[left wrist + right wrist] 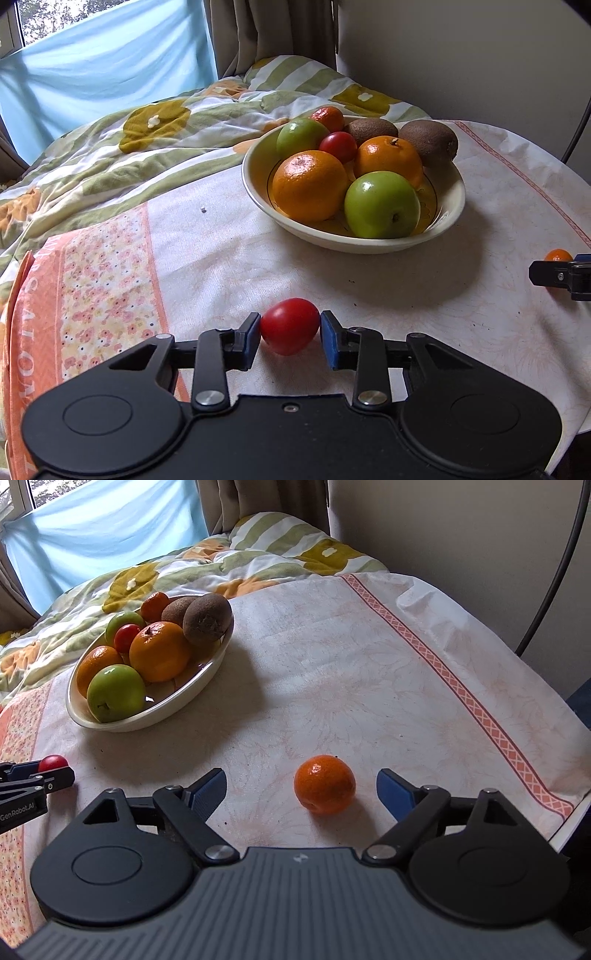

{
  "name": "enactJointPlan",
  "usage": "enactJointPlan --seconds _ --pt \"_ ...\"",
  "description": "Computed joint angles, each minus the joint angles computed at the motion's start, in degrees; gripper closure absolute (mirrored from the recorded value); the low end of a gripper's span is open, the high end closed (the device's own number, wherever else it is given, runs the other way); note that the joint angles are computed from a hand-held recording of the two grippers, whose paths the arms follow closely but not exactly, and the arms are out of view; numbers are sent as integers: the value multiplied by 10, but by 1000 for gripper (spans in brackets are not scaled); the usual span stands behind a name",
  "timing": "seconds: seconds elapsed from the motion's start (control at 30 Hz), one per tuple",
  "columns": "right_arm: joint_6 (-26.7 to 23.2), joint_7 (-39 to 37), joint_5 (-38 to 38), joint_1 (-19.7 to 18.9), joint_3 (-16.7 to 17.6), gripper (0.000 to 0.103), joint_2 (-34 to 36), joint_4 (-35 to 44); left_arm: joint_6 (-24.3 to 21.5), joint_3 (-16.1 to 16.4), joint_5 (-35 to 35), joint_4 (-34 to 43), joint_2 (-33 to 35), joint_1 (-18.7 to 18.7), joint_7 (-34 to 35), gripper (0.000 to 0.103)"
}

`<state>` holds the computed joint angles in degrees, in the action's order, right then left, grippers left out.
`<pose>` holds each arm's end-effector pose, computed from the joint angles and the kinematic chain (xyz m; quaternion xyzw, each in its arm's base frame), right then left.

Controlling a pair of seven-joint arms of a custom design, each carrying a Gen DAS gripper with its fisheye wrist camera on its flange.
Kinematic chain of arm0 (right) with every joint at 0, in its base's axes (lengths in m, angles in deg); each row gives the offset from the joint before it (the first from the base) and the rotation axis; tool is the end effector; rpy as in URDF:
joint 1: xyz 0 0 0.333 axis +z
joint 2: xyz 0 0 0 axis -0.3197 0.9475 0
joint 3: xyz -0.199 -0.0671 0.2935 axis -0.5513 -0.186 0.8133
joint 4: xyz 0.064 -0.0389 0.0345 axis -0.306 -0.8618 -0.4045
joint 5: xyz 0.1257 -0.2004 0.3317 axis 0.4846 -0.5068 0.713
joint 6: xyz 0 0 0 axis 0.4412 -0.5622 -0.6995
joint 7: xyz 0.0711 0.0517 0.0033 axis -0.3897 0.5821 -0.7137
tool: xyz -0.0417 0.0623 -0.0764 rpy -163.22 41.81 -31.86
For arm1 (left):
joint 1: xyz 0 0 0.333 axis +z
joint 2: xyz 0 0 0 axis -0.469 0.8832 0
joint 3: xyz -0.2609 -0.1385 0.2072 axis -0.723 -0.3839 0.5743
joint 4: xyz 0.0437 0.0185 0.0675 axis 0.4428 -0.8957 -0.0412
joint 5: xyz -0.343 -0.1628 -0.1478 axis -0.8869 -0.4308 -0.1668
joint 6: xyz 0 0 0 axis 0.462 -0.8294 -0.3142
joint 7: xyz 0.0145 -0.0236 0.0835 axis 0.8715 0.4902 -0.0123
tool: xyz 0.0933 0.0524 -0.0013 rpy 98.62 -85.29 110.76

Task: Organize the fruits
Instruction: 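Grasp the cherry tomato with the left tool while the right tool grasps the tangerine, then carry the tomato and tangerine over the duck bowl with both tools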

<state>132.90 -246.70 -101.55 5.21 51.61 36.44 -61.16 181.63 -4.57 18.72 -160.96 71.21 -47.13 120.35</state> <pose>0.4800 0.2913 0.4258 -0.4700 0.8219 -0.2576 0.1931 0.5961 -0.2949 0.4193 -0.4336 0.8389 -0.2715 0.1857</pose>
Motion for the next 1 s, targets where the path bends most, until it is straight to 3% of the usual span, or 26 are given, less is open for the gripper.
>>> enactJointPlan --seconds 0.53,0.7,1.0 --pt "7 13 5 -3 -4 28 6 -7 40 -9 -16 -51 -39 0 10 65" --pt "-1 3 5 -2 -4 51 5 -6 42 -14 -19 -61 -47 1 11 65" --pt "8 -5 8 -5 -2 52 -10 -15 49 -11 -16 -71 -60 -7 -4 65"
